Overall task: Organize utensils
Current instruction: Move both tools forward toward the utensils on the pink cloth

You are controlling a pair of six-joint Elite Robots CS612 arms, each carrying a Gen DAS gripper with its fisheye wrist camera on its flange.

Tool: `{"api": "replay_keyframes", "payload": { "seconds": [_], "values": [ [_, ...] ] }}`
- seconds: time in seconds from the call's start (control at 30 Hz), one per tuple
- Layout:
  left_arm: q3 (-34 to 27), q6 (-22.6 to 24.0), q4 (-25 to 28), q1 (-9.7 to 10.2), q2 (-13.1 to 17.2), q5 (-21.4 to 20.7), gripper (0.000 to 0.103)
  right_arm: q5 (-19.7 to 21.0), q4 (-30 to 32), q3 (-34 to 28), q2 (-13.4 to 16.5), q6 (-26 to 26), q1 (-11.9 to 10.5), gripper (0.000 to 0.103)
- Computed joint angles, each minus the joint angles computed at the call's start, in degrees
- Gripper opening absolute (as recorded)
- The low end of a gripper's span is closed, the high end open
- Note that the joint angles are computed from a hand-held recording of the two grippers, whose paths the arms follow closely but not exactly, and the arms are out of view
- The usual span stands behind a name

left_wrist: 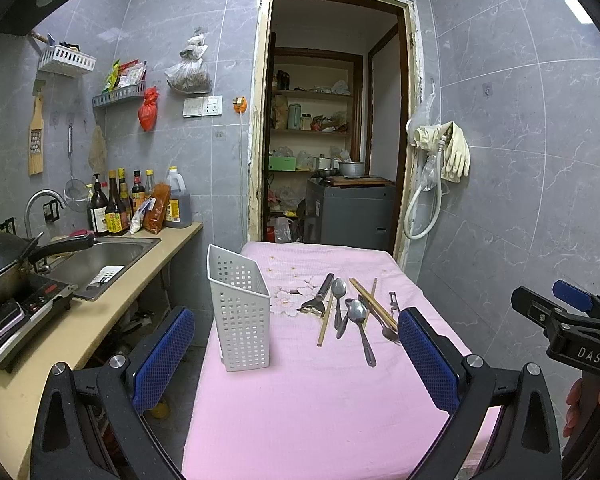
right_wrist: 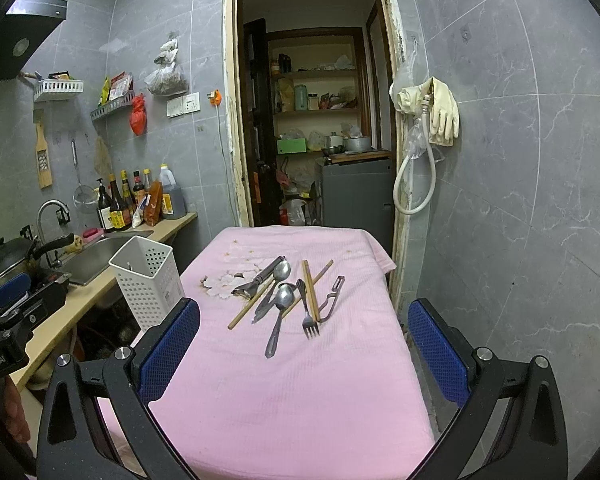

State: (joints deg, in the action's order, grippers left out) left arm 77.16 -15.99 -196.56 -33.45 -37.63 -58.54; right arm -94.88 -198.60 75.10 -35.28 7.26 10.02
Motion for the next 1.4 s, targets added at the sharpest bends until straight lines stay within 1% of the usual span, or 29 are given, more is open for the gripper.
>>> {"api": "replay_keyframes", "payload": {
  "seconds": [0.23,0.47,0.63,0.8,0.9,0.97,1.13,1.23,1.27,1.33,1.4],
  "values": [
    [-1.72,-0.07,1.63,-0.22,0.37,-0.69,0.102,-0.81,-0.08,-0.08,0.32,0.13,0.05,0.102],
    [-3.39,0.66,1.44,0.34,1.35,-1.88,0.102,-2.06,0.67,-1.60,0.71,0.05,0.26,0.102],
    [-6.26,1.60,2.50,0.78,2.69,-2.58,0.102,-2.68,1.49,-3.50,1.35,-0.63,0.05,0.102],
    [-11.61,1.25,4.66,1.61,5.04,-4.26,0.102,-3.29,3.20,-7.53,2.72,-1.63,-0.52,0.102],
    [-16.38,2.36,5.68,1.95,7.37,-4.28,0.102,-3.10,4.32,-11.36,4.42,-2.06,-1.06,0.102],
    [-20.59,2.83,7.79,2.25,9.27,-4.38,0.102,-2.70,5.92,-14.18,5.69,-1.93,-1.42,0.102],
    [-30.55,4.61,11.60,2.86,14.19,-4.56,0.102,-1.73,10.78,-22.94,9.88,-2.01,-2.36,0.102],
    [-38.81,5.15,15.55,3.22,18.38,-4.52,0.102,-1.60,14.35,-29.41,13.09,-2.57,-2.80,0.102],
    [-40.71,5.24,16.53,3.26,19.37,-4.49,0.102,-1.55,15.50,-31.44,14.14,-2.49,-2.93,0.102],
    [-45.95,5.53,19.67,3.44,22.03,-4.70,0.102,-1.37,17.92,-35.93,16.44,-2.22,-3.18,0.102],
    [-53.10,5.85,24.09,3.72,25.62,-5.18,0.102,-1.38,21.00,-41.19,19.16,-2.24,-3.39,0.102]
  ]
}}
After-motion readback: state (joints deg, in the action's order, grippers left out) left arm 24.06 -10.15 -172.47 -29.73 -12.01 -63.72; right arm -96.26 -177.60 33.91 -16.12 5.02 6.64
